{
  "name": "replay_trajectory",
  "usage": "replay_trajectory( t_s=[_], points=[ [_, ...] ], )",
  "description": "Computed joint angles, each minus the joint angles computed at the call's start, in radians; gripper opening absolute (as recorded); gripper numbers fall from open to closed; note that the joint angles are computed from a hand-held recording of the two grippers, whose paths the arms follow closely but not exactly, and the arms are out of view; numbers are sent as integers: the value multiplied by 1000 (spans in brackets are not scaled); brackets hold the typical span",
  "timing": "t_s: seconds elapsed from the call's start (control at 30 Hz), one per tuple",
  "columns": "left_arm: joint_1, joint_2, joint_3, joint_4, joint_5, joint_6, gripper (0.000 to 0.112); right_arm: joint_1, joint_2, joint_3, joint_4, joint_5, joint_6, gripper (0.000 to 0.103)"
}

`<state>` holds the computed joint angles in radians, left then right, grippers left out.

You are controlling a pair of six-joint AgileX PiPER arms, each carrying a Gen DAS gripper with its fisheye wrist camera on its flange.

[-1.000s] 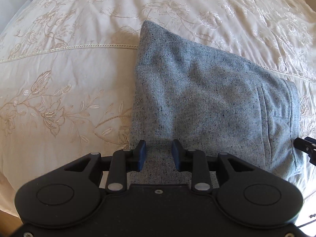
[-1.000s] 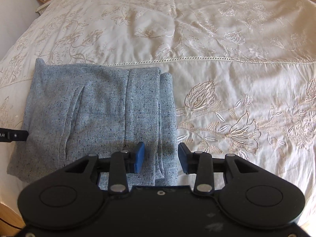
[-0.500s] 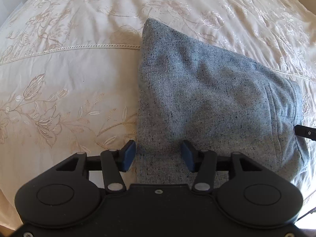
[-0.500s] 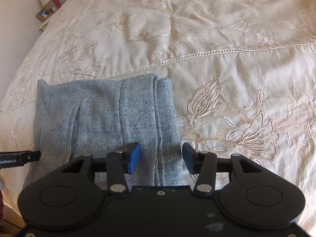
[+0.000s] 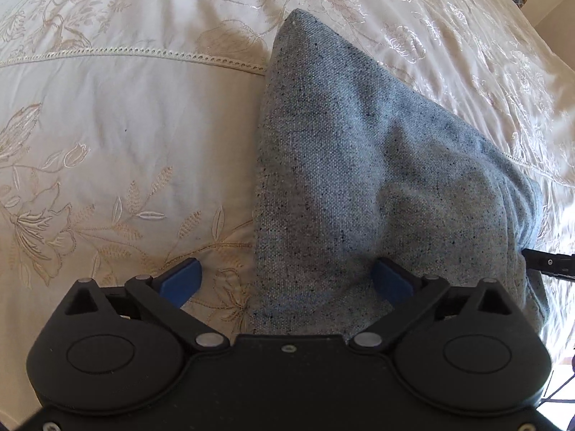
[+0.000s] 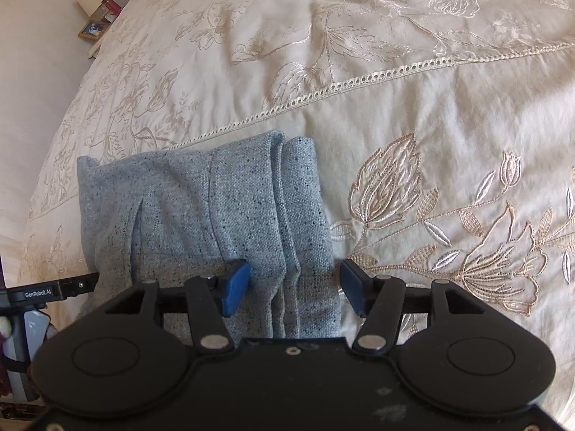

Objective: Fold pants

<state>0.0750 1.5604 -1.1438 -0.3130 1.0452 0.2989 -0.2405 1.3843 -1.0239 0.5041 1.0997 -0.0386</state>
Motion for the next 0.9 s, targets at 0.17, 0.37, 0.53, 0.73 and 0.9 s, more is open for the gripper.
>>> replay_trajectory(
  t_s=[0.17, 0.37, 0.53, 0.73, 0.9],
  points=[
    [61, -27, -17, -124, 76, 53, 34, 13, -24, -31, 6, 39, 71, 22],
    [31, -182, -19, -54, 51, -50, 16, 131, -96, -188, -99, 86, 181, 17],
    [21, -195, -131, -37, 34, -42, 15, 181, -14, -386, -125, 94, 173, 15],
    [63, -35, -369, -80, 1, -17, 16, 212, 202, -643, -118, 11, 161, 15],
    [8, 197, -574, 112, 6, -154, 38, 276, 495, -939, -299, 106, 355, 24]
  ],
)
